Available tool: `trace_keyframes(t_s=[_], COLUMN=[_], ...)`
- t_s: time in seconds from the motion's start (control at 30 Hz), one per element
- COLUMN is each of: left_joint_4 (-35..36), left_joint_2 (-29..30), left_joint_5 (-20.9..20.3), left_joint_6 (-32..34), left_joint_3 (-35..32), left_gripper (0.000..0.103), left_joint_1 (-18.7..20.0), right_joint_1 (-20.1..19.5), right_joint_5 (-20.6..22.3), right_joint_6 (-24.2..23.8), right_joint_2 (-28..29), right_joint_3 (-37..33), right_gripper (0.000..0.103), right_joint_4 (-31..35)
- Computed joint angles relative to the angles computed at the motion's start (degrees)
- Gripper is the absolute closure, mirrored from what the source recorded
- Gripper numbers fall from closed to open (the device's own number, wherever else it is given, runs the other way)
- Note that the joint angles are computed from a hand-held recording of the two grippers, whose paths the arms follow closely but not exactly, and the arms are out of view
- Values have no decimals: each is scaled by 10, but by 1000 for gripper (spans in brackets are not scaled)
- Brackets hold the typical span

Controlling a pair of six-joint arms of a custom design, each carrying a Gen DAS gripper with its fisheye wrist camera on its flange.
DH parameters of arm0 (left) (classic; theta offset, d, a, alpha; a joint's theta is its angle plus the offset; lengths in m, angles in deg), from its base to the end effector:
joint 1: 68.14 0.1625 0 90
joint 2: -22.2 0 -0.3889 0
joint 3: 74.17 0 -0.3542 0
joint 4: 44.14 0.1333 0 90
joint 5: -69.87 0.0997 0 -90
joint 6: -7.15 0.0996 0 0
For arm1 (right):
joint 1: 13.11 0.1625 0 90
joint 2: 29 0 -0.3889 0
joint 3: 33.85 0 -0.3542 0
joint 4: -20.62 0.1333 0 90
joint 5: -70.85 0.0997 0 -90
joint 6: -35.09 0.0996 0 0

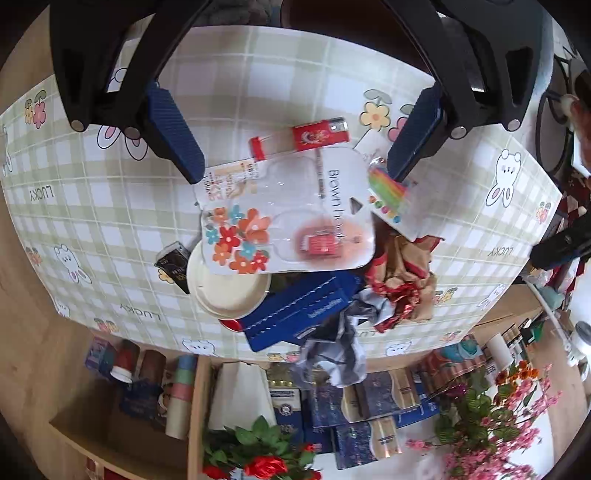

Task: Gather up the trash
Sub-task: 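Reach the left tool to the brown-red gift wrap and close on it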

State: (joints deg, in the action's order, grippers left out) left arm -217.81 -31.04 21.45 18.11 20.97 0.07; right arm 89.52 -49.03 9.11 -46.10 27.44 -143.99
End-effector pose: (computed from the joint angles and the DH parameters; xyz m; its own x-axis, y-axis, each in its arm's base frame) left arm -0.0451 -0.6501 0.2484 -0.7904 0.0013 -0.6126 0.4351 0.7052 -0.5599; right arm 0.2468 -0.7188 0.0060 -0.7276 -0.3178 0.6080 -0.5643 0.7812 -0.2670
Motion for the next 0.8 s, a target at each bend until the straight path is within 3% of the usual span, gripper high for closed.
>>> trace_keyframes(t_s=[0.17,0.33,0.47,0.5,0.6,0.67,0.8], left_joint_4=[66,172,176,178,174,187,219], left_joint_2=[67,106,120,124,146,155,158], left_joint_5=[-19,-65,-128,-130,-76,-65,-112], left_joint_6=[23,-93,-133,-119,-43,-48,-113], left_joint_3=[-88,-186,-219,-224,-234,-246,-267], left_gripper=[18,23,23,22,22,21,18], left_joint_1=[23,60,76,76,66,68,87], right_joint_1=[-10,-16,-21,-22,-24,-25,-25], right_joint_5=[5,1,-2,-1,4,4,3], right_joint_6=[11,-7,-9,-8,-12,-17,-19], right_joint_2=[-2,6,17,19,22,25,29], right_joint_3=[-21,-45,-66,-71,-78,-83,-90], right_gripper=[5,5,6,6,6,5,5], right_joint_4=[1,-3,5,9,13,15,17])
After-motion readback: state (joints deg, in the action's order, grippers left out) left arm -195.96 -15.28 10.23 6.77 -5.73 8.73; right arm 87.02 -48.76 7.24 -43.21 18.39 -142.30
